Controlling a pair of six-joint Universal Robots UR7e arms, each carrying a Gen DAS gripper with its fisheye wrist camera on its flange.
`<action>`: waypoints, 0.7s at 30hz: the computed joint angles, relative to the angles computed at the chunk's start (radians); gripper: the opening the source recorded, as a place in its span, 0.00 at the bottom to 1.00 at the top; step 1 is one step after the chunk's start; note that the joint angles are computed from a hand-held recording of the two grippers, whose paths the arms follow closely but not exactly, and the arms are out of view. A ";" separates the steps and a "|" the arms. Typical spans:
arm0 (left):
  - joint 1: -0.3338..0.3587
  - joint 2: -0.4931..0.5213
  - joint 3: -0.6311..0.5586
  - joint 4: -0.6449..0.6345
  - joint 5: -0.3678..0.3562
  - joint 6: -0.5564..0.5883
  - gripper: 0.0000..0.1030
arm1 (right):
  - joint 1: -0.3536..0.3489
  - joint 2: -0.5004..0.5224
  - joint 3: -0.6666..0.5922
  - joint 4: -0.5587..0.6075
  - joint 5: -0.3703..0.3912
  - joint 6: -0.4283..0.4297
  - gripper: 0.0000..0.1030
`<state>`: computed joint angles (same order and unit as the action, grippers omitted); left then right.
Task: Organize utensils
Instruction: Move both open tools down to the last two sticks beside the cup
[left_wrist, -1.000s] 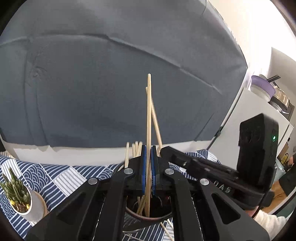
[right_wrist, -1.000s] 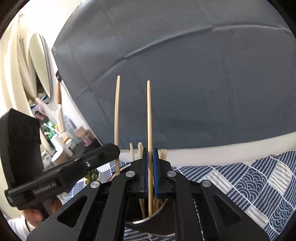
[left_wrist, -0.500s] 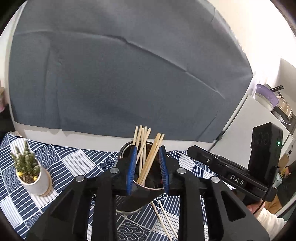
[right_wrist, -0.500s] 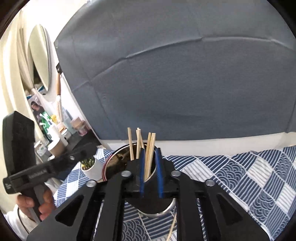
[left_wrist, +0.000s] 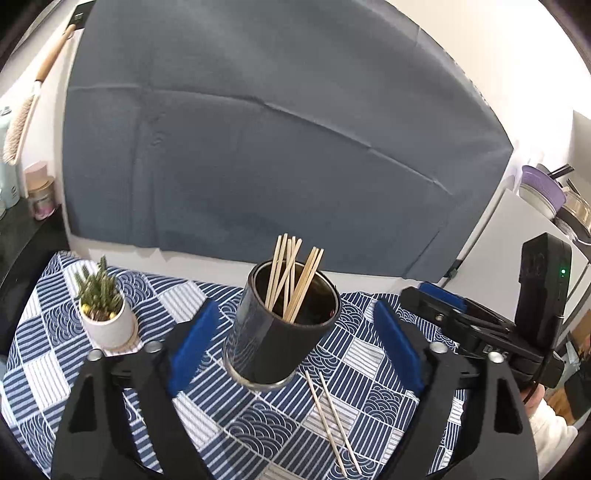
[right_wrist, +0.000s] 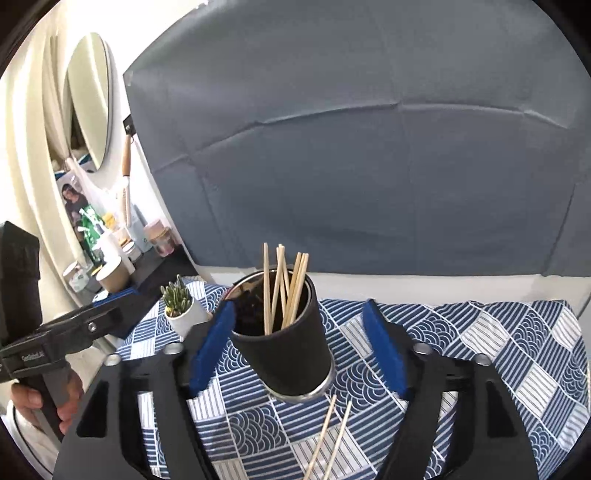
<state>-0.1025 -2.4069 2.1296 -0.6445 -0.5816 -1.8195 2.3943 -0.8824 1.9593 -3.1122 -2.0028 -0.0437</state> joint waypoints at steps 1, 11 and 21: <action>-0.033 0.004 -0.006 0.056 -0.015 -0.062 0.87 | 0.002 -0.005 0.004 0.000 -0.004 0.006 0.81; -0.101 0.051 0.001 0.190 -0.178 -0.255 0.94 | 0.007 -0.057 0.063 0.042 -0.057 -0.003 0.88; -0.052 0.008 0.077 0.132 -0.259 -0.198 0.94 | -0.042 -0.053 0.153 0.088 -0.083 0.053 0.88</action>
